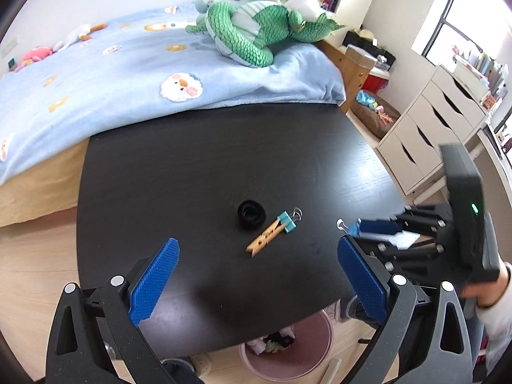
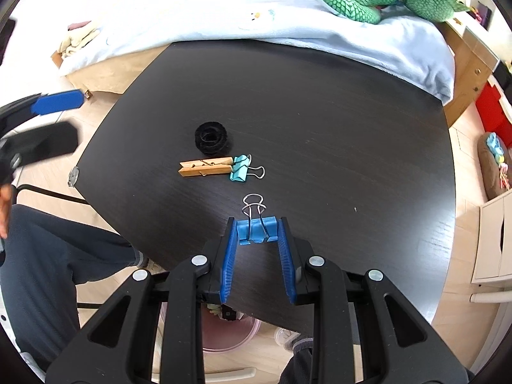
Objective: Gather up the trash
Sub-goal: 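Grasp the black hair tie with the left gripper while the right holds the clip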
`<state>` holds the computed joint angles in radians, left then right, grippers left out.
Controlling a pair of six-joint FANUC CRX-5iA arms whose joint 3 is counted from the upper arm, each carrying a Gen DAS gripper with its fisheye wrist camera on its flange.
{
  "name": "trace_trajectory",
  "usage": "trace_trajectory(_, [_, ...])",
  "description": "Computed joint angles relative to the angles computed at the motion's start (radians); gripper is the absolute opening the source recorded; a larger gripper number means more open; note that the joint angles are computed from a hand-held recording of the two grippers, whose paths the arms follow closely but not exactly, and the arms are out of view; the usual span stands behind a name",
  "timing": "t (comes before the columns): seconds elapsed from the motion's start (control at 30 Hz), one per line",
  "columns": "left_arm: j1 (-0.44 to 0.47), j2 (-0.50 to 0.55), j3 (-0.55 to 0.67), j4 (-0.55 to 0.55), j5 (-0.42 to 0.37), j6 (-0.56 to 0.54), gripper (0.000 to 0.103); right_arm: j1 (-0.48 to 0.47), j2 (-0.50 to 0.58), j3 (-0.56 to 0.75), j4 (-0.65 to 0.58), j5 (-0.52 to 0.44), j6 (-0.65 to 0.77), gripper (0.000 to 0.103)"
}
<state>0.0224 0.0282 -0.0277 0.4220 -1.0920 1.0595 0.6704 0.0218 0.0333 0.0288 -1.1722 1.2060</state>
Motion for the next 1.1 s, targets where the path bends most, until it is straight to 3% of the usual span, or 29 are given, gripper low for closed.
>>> trace_trajectory(0.57, [-0.101,0.360,0.397,-0.219,-0.252,0.370,0.095,-0.038,-0.031,-0.031,-0.022,0.008,-0.020,0.026])
trace_trajectory(0.73, [-0.115,0.406,0.430,-0.242,-0.278,0.411,0.094,-0.045,-0.038,-0.046,-0.029,0.012,-0.022,0.026])
trace_trajectory(0.8, [-0.119,0.419,0.442,-0.250,-0.289,0.422,0.080,-0.048,-0.039,-0.052,-0.034,0.013,-0.020,0.026])
trace_trajectory(1.03, [-0.135,0.428,0.453,-0.288,-0.290,0.435,0.060,-0.061,-0.032,-0.058,-0.049,0.020,-0.012,0.026])
trace_trajectory(1.1, [-0.138,0.428,0.454,-0.293,-0.286,0.430,0.048,-0.061,-0.031,-0.059,-0.052,0.022,-0.011,0.026])
